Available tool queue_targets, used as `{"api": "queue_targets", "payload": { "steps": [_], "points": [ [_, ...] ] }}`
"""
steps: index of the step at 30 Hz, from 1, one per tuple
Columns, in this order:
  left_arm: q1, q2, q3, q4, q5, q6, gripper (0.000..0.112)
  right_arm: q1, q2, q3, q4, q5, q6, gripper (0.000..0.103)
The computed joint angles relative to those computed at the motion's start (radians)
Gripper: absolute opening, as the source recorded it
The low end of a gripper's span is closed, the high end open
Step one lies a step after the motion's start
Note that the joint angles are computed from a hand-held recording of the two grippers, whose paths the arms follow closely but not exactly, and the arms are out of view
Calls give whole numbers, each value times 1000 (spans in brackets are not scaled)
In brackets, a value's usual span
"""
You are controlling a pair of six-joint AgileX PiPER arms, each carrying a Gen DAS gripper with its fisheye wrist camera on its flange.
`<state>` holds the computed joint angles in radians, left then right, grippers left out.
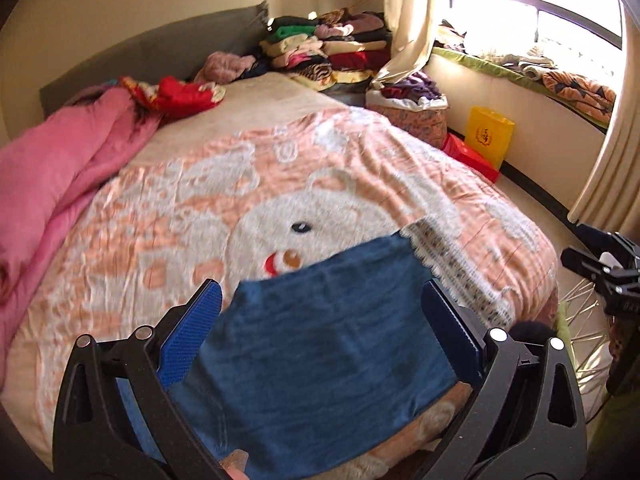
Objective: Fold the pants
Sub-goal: 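Raise both tools and move them toward the lace-trimmed leg end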
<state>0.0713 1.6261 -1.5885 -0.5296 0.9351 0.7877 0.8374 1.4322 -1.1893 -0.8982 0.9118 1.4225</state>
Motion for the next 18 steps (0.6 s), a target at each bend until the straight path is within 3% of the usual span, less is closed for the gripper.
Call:
{"api": "queue_targets", "payload": {
  "steps": [8,18],
  "points": [
    [-111,8,-17,36,-26,-24,93,33,-60,49,-25,72,49,98],
    [-198,59,-16,103,-60,-50,93,13,-61,84,-7,36,53,98]
  ]
}}
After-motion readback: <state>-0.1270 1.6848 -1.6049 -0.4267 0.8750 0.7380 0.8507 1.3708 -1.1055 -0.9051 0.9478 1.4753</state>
